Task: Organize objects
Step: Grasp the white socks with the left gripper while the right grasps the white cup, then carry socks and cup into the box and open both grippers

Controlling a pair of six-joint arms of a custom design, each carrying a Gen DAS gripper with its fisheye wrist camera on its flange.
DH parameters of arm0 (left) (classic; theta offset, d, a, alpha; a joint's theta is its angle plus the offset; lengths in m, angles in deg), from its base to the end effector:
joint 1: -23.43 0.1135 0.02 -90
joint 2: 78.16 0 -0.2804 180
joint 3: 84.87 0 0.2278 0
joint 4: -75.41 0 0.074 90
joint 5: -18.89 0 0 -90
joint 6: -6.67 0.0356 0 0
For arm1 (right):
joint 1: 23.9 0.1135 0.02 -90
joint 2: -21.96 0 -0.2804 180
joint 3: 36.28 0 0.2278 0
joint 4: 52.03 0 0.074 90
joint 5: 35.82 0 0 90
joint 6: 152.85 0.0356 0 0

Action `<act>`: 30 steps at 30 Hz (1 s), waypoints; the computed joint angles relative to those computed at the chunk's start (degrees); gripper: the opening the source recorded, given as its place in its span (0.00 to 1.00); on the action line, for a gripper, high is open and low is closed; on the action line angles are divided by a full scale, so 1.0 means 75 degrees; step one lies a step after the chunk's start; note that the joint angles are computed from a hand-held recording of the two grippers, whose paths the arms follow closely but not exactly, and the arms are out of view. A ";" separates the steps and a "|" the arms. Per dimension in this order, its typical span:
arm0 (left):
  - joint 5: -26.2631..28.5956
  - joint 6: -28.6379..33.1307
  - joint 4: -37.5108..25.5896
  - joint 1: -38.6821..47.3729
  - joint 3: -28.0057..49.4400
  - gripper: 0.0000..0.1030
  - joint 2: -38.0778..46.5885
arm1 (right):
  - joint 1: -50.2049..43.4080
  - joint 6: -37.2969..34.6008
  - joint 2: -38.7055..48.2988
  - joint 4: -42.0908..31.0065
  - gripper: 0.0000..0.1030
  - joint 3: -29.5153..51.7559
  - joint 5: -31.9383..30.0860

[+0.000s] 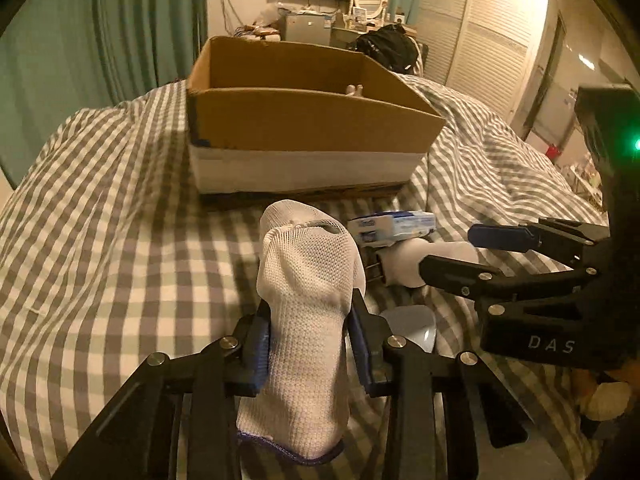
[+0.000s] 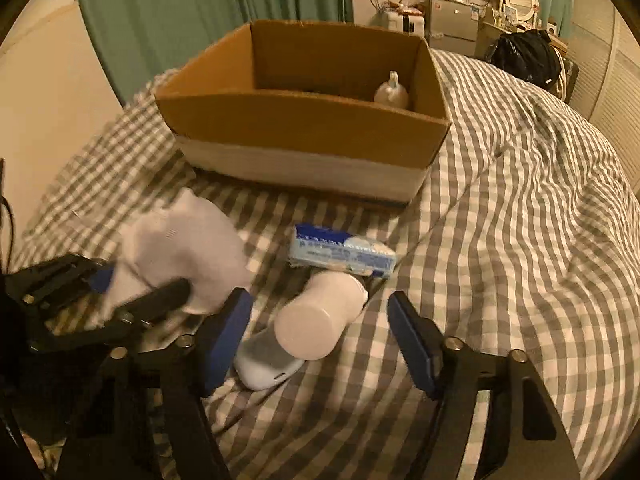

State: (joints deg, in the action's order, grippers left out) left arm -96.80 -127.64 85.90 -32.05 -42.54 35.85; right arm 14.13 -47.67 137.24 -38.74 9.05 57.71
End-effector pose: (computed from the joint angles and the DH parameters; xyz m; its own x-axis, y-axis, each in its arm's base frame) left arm 0.1583 -0.2029 0.0604 -0.7913 0.0396 -0.6102 0.0997 0.9929 -0.0648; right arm 0.2204 0.1696 0.0615 -0.7891 -0.2854 -0.5439 -0.3954 0.9137 0.0943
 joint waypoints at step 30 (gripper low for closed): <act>-0.1140 -0.1212 -0.1640 -0.1213 -0.0130 0.33 -0.1484 | 0.0858 0.0049 -0.1755 -0.0162 0.31 -0.0798 0.0896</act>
State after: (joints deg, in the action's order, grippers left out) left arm -105.34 -136.74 73.60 -41.15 -43.52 24.72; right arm 20.56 -47.30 124.07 -39.95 3.06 64.43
